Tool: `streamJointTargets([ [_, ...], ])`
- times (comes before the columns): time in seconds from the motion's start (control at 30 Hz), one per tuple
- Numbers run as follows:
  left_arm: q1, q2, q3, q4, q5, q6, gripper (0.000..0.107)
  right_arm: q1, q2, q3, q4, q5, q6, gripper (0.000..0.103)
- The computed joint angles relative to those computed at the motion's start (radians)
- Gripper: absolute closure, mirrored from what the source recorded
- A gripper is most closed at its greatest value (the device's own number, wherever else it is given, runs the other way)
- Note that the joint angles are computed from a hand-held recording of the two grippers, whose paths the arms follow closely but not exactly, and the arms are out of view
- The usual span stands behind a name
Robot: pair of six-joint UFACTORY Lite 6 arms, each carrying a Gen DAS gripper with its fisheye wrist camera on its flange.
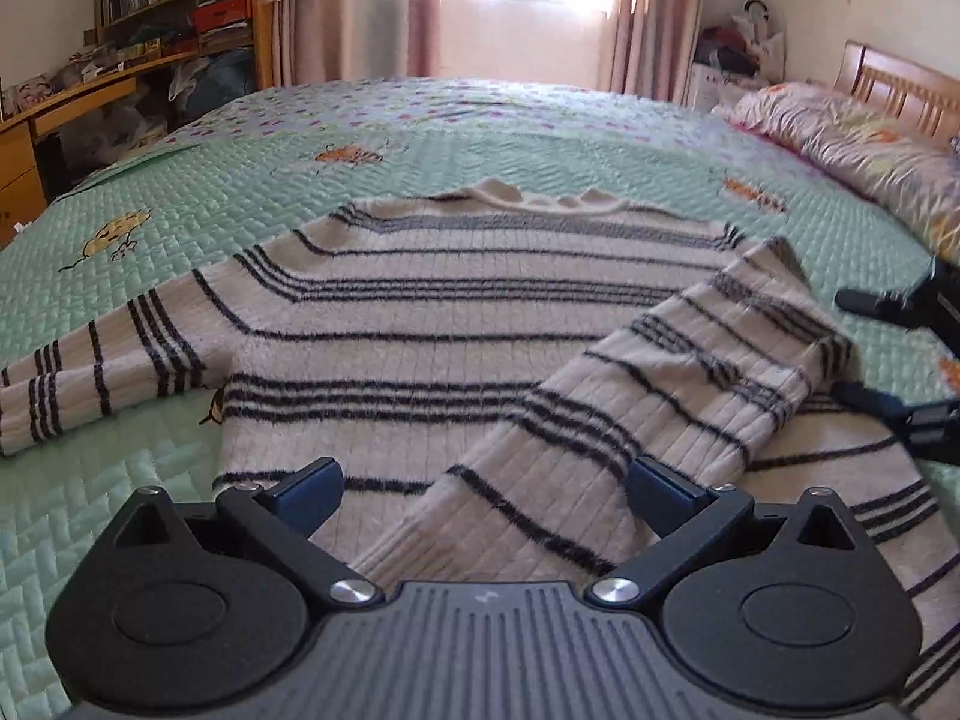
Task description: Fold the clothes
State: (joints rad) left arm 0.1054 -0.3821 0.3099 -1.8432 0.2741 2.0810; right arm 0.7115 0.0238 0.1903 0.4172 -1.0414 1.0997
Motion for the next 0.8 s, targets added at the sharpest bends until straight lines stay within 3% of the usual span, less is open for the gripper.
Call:
streamJointTargets([
  [0.13, 0.034, 0.09, 0.049, -0.004, 0.028, 0.027, 0.005, -0.049, 0.072, 0.079, -0.009, 0.011, -0.04, 0.031],
  [0.2, 0.025, 0.115, 0.073, 0.028, 0.018, 0.006, 0.005, -0.048, 0.085, 0.096, 0.037, 0.029, -0.094, 0.059],
  [0.23, 0.017, 0.122, 0.08, 0.032, 0.009, 0.006, 0.005, -0.044, 0.088, 0.097, 0.07, 0.041, -0.121, 0.09],
  [0.37, -0.034, 0.104, 0.07, -0.005, -0.032, 0.03, 0.005, -0.06, 0.135, 0.038, 0.064, -0.048, -0.029, 0.094],
  [0.43, -0.057, 0.084, 0.054, -0.028, -0.038, 0.053, 0.005, -0.05, 0.124, 0.033, 0.083, -0.038, -0.065, 0.093],
  [0.57, -0.11, 0.076, 0.036, -0.238, -0.063, 0.262, 0.005, -0.058, 0.083, 0.025, 0.088, 0.009, -0.102, 0.092],
  [0.67, -0.098, 0.089, 0.044, -0.188, -0.058, 0.202, 0.005, -0.057, 0.154, -0.016, 0.054, -0.139, 0.094, 0.092],
  [0.8, -0.094, 0.072, 0.03, -0.189, -0.058, 0.204, 0.005, -0.071, 0.386, -0.041, 0.011, -0.507, 0.424, 0.088],
])
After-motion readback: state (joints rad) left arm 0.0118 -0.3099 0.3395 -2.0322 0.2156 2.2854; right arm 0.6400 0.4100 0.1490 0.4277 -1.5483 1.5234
